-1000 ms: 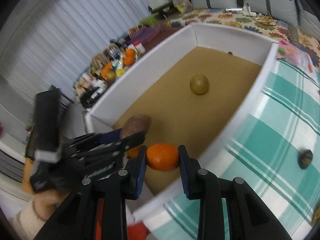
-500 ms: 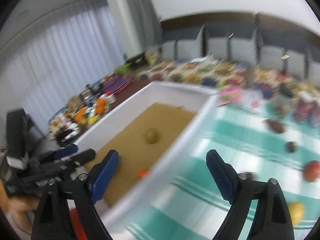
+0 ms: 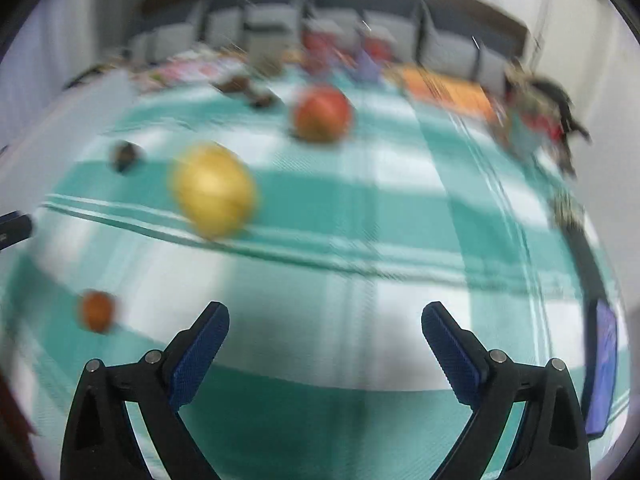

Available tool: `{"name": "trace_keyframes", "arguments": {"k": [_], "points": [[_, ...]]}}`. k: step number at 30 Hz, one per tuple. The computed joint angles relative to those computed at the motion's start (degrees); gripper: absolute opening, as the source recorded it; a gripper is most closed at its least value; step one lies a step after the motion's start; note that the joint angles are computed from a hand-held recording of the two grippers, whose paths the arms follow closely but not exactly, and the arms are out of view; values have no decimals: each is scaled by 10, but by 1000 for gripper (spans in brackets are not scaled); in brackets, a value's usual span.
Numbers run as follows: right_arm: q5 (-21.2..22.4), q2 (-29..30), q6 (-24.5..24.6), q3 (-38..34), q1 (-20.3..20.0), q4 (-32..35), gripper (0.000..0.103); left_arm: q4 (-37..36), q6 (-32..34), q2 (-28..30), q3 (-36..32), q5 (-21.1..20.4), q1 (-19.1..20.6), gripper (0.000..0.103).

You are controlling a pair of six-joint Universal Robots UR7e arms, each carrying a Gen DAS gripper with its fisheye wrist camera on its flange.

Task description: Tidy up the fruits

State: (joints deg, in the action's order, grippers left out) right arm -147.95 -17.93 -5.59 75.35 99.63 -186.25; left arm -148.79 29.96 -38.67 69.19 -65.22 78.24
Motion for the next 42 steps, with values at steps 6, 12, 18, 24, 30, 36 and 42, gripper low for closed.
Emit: {"name": "trace_keyframes", "arguments": {"k": [6,12,18,24,30,36,42], "points": [[11,32,-60,-80,-26,-28,103,-10,-9,68,-71,22,1,87],[53,19,-45,-70,-39,-13,103,-53,35,103,-94,53,2,90],[53,19,-43,-69,-39,-14,103,-51,33,104,-96,52,3,92],[53,19,-43,-69,-39,-13,103,-51,32,105,-97,52,3,93],[53,19,-44,-69,-39,-14,103,-50,32,106,-98,52,3,93],[53,19,-44,-68,-39,-14,103,-51,33,106,-98,52,3,93],[53,19,-44,-69,-39,-14,103,-50,33,106,-98,52,3,93]]}}
